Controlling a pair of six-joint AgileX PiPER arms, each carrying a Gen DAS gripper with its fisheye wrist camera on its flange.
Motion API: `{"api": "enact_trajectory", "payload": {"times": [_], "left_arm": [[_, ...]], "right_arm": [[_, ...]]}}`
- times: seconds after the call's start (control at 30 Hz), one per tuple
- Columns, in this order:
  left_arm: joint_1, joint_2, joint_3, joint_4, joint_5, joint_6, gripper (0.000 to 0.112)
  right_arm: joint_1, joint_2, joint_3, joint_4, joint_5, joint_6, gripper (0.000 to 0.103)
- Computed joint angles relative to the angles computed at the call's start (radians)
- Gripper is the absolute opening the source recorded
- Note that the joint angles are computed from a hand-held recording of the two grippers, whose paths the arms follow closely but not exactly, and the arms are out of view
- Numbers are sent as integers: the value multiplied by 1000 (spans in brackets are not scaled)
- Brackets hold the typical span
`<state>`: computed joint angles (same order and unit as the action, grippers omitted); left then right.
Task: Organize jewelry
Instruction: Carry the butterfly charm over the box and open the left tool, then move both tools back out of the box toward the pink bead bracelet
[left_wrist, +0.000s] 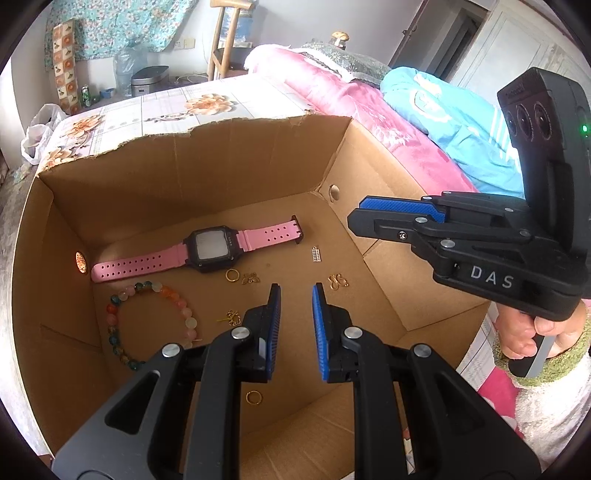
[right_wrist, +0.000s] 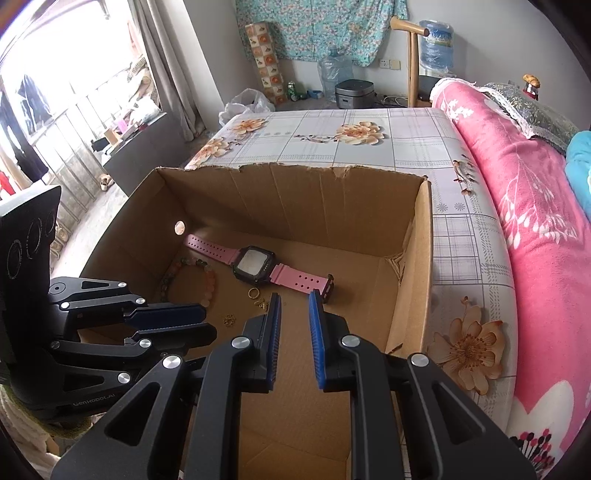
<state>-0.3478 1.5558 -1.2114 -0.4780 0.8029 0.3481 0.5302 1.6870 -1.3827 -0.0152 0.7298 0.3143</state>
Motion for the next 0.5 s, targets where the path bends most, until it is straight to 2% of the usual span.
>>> {"api": "enact_trajectory", "payload": {"times": [0.13,0.27,0.37,0.5], "left_arm": [[2,-45,22,-7,-11,5,22],[12,-115,57,-28,-12,24,26],[24,-200,110,-43,-27,48,32],[55,-344,199,-67,-36,93,42]], "right_arm": [[-6,-43,20,6,-13,12,25],[10,-114,60,-25,-38,57,28],[35,-192,111,-70,-63,116,31],[105,-325,203,-195,-80,279,34]]}}
